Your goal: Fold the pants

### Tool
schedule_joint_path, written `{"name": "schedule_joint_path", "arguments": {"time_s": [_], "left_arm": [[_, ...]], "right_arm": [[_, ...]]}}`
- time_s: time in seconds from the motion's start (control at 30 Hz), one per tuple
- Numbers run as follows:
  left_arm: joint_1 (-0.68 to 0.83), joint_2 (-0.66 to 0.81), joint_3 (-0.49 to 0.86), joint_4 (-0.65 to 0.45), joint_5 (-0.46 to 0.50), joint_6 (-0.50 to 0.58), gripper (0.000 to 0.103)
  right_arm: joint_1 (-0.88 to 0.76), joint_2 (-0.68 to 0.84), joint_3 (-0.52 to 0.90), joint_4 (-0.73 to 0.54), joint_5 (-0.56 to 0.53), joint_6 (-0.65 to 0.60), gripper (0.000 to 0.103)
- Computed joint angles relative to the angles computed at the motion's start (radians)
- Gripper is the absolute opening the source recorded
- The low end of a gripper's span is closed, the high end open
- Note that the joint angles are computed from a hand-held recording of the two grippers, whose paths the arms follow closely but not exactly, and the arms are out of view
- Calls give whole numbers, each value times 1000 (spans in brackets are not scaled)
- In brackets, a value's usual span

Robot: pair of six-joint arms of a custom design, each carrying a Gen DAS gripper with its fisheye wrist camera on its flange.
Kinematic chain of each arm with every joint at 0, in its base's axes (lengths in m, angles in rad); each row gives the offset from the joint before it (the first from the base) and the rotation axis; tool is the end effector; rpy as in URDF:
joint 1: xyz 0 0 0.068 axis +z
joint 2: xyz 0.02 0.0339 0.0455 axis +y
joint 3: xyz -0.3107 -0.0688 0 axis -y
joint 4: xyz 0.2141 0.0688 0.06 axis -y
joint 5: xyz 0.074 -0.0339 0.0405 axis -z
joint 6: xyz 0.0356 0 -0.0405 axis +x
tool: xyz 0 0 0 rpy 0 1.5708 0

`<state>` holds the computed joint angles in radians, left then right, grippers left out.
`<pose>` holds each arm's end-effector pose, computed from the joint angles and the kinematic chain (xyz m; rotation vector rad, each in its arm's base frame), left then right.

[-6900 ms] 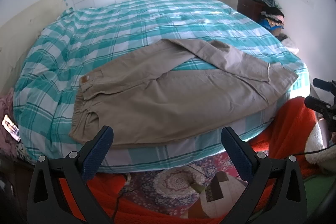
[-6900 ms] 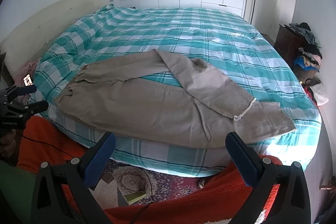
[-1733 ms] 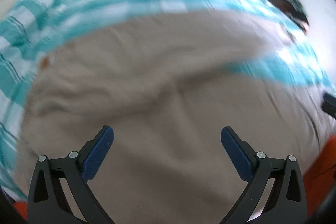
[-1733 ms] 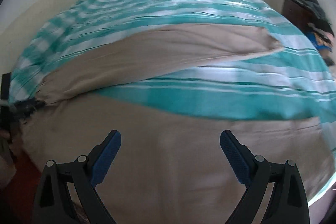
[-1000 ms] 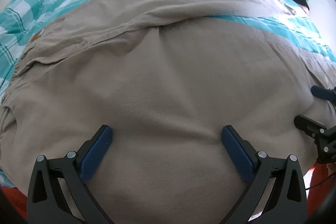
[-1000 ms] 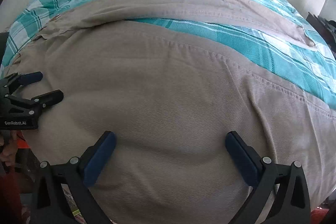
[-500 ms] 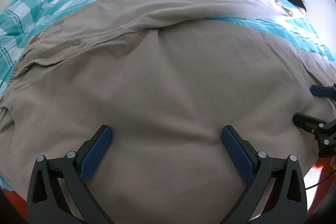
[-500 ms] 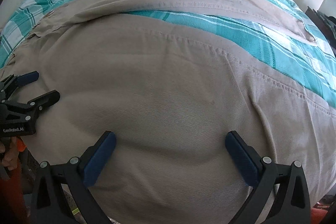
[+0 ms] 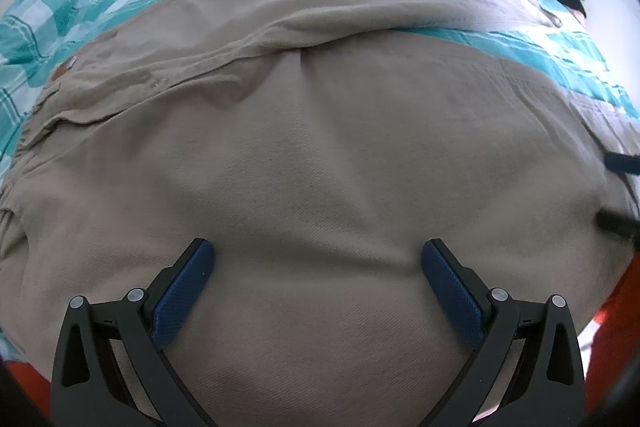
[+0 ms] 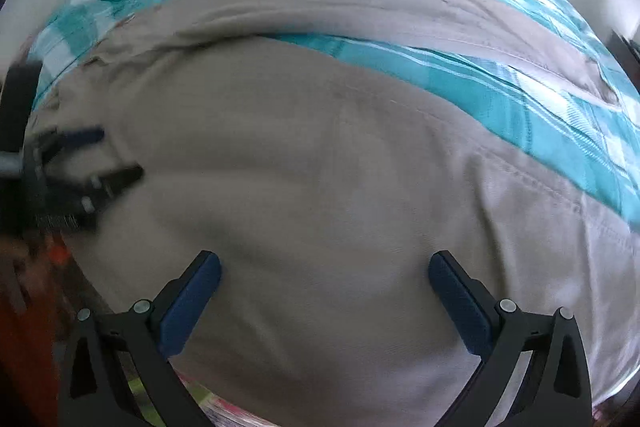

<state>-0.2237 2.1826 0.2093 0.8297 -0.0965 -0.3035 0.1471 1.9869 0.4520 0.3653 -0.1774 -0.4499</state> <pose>0.2105 -0.0444 0.0478 -0.1362 2.7012 -0.0268 0.2521 0.0437 0.0855 -0.8454 2.5805 0.1554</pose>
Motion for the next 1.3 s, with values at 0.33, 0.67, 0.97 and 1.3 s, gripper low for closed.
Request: {"name": "schedule_joint_path", "arguments": {"time_s": [0.33,0.67,0.97,1.3], "left_arm": [[22,7,-8,23,25,39,102],[23,18,-40,88,31,40,102],[25,-86,-35,-20,38,-2,102],[361,-466,221,-483,239,140,102]], "right_arm": [[-775,215,694,-546,-54,-254,96],[-691,141,622,-429,132,-129,98],[-588,-266,367,-665,-131,-12,98],[-53,-189,334,-657,-154,228,98]]}}
